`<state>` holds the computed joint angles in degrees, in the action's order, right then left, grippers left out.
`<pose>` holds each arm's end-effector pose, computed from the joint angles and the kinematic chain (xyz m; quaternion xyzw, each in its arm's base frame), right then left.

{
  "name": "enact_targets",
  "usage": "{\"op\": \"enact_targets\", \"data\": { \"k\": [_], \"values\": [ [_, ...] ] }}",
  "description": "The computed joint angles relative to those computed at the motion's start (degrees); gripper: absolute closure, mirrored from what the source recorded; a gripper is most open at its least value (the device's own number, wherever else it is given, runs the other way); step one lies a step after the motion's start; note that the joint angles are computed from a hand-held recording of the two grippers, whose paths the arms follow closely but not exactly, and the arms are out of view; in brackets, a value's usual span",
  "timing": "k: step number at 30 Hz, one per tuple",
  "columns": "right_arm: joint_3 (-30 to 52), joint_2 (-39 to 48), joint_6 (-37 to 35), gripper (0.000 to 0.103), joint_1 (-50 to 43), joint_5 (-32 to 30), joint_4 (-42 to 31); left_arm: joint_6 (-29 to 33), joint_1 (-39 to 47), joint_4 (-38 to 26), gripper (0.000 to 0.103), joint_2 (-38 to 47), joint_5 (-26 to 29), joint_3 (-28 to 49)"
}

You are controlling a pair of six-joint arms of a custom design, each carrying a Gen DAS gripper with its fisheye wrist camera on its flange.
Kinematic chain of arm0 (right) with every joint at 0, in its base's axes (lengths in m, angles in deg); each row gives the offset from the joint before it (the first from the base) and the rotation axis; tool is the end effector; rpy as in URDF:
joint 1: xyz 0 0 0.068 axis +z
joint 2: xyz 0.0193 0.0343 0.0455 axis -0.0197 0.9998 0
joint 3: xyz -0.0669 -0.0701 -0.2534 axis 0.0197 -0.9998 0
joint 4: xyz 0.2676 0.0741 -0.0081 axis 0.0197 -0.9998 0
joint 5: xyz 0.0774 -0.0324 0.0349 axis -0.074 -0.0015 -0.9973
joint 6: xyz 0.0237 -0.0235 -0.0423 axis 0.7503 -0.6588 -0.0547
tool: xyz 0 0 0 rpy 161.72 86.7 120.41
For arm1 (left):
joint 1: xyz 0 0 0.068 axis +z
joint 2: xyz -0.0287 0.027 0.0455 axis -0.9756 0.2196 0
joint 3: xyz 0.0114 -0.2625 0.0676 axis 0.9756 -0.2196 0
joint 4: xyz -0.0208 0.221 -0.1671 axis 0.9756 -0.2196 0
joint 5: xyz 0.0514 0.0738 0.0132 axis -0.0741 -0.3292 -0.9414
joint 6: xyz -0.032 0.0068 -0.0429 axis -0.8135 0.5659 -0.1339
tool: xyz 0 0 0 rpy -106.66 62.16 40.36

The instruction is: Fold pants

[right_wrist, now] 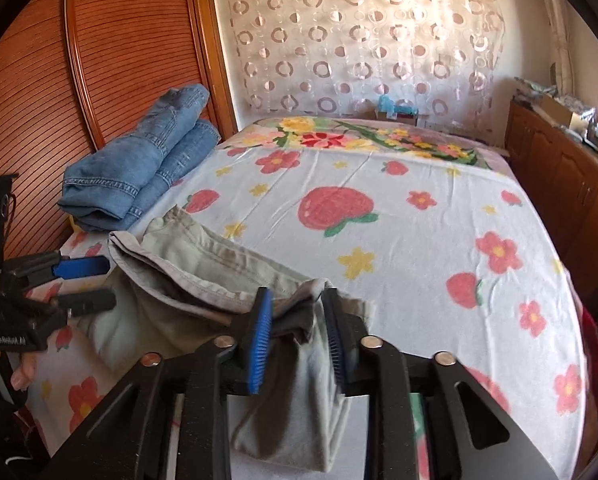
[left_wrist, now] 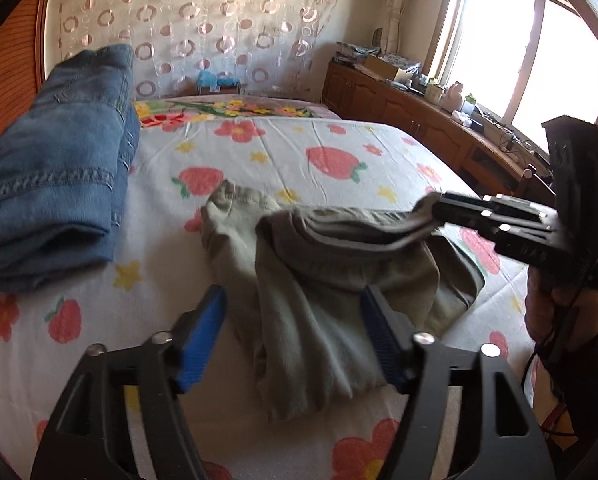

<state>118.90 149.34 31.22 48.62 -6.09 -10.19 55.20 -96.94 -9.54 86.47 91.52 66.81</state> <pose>0.1776 0.1773 0.1506 0.0066 0.8857 0.0341 0.4630 0.2627 -0.1095 0.0623 0.3080 0.8643 -0.2294 0.3248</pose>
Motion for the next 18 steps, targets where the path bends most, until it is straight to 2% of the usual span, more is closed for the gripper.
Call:
{"op": "enact_targets", "data": {
  "k": [2, 5, 8, 13, 17, 18],
  "values": [
    [-0.87, -2.01, -0.26, 0.057, 0.44, 0.70, -0.75, 0.03, -0.26, -0.62, 0.029, 0.54, -0.79, 0.51],
    [-2.92, -5.28, -0.24, 0.053, 1.02, 0.39, -1.65, -0.65, -0.58, -0.27, 0.029, 0.76, -2.72, 0.58],
    [-3.99, -6.20, -0.50, 0.052, 0.73, -1.29, -2.49, -0.76, -0.74, -0.32, 0.029, 1.14, -5.24, 0.72],
    [-1.98, -3.42, -2.12, 0.052, -1.11, -2.78, -4.33, -1.10, -0.14, -0.07, 0.029, 2.66, -5.56, 1.29],
    [0.65, -2.11, -5.95, 0.052, -4.62, -6.54, -4.25, -0.21, 0.03, 0.53, 0.029, 3.20, -4.95, 0.95],
    [0.85, -2.01, -6.73, 0.055, -5.44, -7.55, -4.03, -0.12, -0.12, 0.65, 0.029, 3.17, -5.30, 0.81]
  ]
}}
